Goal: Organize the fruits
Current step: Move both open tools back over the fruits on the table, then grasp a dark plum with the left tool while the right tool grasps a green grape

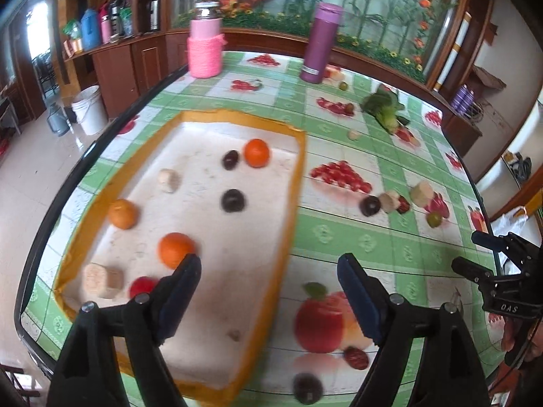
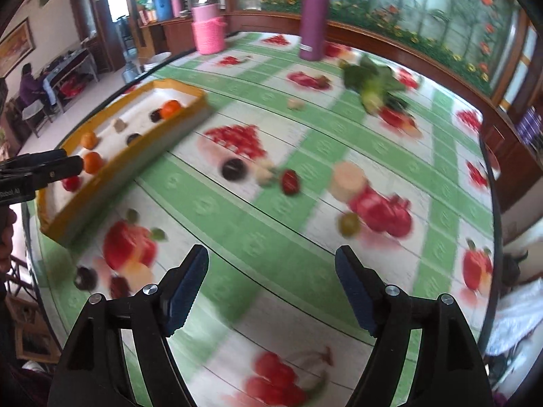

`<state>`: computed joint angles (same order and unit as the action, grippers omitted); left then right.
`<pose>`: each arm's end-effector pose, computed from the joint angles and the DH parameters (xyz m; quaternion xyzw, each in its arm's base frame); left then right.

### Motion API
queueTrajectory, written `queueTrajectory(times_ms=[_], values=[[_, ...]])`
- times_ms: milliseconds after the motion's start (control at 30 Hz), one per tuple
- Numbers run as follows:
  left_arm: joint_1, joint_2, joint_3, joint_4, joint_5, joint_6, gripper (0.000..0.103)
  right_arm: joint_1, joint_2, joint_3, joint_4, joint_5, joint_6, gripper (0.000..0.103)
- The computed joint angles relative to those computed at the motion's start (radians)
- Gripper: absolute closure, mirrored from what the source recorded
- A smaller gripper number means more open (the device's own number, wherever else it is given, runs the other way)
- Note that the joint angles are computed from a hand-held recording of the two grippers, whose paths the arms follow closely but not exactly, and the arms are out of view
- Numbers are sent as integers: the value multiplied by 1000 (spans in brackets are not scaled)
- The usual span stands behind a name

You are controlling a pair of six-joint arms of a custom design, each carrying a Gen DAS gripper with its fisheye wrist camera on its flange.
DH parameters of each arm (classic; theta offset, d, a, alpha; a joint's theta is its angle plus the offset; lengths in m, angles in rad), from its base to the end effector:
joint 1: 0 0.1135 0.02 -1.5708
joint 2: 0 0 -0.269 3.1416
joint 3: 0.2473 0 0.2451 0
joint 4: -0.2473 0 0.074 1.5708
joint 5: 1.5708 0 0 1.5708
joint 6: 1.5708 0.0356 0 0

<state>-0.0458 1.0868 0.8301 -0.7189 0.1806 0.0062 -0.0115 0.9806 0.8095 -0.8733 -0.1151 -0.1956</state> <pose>0.2005 -0.0156 0.2590 0.0512 0.9511 -0.0920 0.2903 0.1697 0.0021 0.2611 -0.1035 0.9585 0.0284 0.2641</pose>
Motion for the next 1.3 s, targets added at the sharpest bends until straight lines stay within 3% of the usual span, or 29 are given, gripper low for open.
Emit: queueTrajectory(times_ms=[133,233,400,600,833,1067,1167,1233,1267,1300], values=[[-168,3,5,5,-74,-86,18,-265,43,7,-15,-97,-156,26],[-276,24,8,12,-132,-127,18,-366,133,39,21,-140,-202,26],[-401,82,21,15,-207,-179,18,-357,289,90,91,-155,-207,26],[-447,151,34,25,-229,-216,18,-247,359,65,173,-158,-225,28],[-463,285,103,55,-240,-218,18,-222,397,61,213,-190,-258,80],[-465,459,217,115,-223,-189,18,-276,374,63,181,-254,-278,81],[-459,536,262,125,-228,-154,31,-296,369,68,157,-279,-281,81],[-447,582,291,121,-209,-128,45,-310,365,71,145,-297,-284,81],[-448,590,293,134,-221,-119,46,-315,364,73,141,-302,-286,81],[-452,591,289,156,-229,-104,54,-318,362,74,140,-304,-285,81]])
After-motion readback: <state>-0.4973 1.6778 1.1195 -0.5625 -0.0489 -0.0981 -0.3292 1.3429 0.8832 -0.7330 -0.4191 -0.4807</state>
